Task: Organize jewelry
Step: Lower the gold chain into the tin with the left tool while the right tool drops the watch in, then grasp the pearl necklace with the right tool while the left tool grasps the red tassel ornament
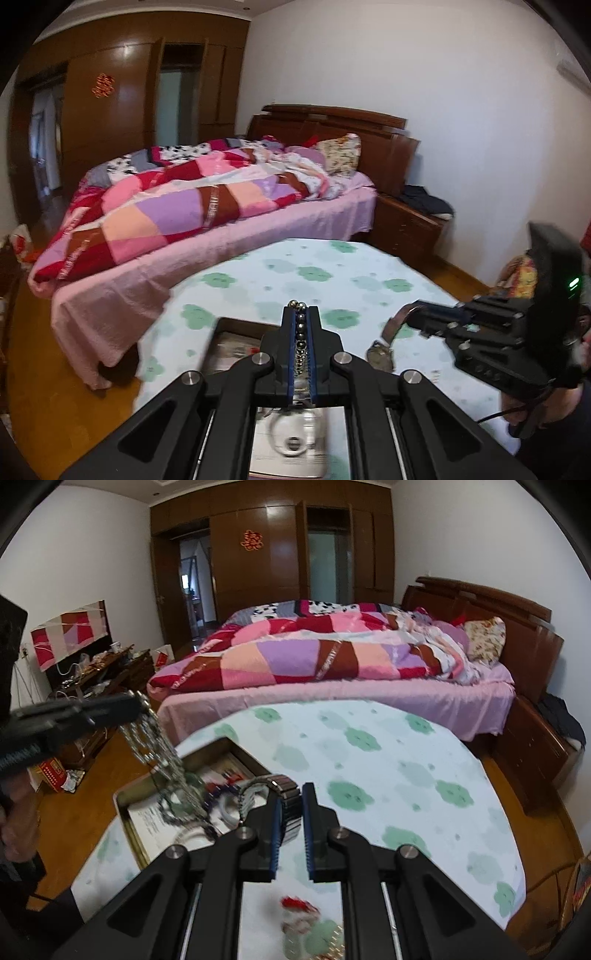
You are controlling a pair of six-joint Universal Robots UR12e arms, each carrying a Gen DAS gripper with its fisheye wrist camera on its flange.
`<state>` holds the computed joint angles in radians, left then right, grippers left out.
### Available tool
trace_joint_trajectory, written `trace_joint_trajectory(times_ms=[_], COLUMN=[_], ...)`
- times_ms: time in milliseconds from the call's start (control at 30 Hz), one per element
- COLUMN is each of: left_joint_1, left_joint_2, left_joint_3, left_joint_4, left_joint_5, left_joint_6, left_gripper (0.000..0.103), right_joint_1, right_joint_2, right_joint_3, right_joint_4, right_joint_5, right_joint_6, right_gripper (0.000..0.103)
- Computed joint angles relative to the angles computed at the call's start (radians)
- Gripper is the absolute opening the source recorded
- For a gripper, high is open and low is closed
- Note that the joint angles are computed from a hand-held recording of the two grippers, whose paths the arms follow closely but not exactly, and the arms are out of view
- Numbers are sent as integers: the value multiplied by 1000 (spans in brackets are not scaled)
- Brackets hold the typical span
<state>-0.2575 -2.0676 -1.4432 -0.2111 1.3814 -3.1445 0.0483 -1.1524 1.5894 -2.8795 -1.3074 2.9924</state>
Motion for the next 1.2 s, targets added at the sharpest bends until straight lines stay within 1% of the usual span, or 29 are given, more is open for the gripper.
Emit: trace_joint_trajectory(times_ms=[67, 133, 367, 500, 667, 733, 767, 800, 833, 867, 900, 933, 967, 1000, 1033, 1100, 1200], left_joint_1=[2, -1, 11, 14, 13, 12, 12, 12, 10, 8, 6, 4, 3, 2, 3, 5, -3], left_joint_2=[-2, -8, -28, -39, -50, -52, -52, -52, -53, -52, -49, -44, -41, -36, -32, -24, -19], left_joint_3=[-4, -6, -7, -6, -4, -4, -3, -1, 2, 2, -4, -14, -23, -37, -43, -48, -50], left_joint_4=[6, 13, -20, -49, -88, -99, -111, -124, -132, -135, -120, -89, -62, -16, 6, 11, -1], left_joint_5=[26, 77, 101, 109, 123, 129, 124, 118, 119, 123, 126, 132, 136, 136, 122, 84, 76], left_joint_6=[2, 13, -1, -3, -1, -4, -6, -7, -5, -1, 0, -4, -7, -9, -5, 4, 9], left_gripper=[4, 4, 4, 4, 5, 5, 5, 6, 14, 21, 41, 64, 73, 81, 82, 82, 82], right_joint_1=[12, 20, 60, 71, 71, 68, 68, 66, 64, 62, 56, 54, 53, 48, 43, 28, -10], right_joint_2=[11, 22, 74, 96, 100, 98, 97, 93, 90, 87, 81, 76, 72, 61, 50, 25, -16], right_joint_3=[-18, -33, -84, -94, -86, -87, -86, -80, -74, -69, -58, -47, -40, -25, -9, 32, 98], right_joint_4=[5, 16, 74, 117, 147, 172, 177, 170, 164, 161, 146, 126, 117, 110, 99, 68, 39], right_joint_5=[7, 14, 4, 9, 33, 42, 44, 43, 41, 44, 51, 50, 48, 50, 52, 47, 31], right_joint_6=[-4, -8, -38, -50, -55, -59, -59, -56, -51, -44, -28, -13, -5, -3, 0, 13, 62], right_gripper=[13, 13, 13, 13, 12, 16, 16, 24, 37, 44, 59, 61, 61, 61, 61, 61, 66])
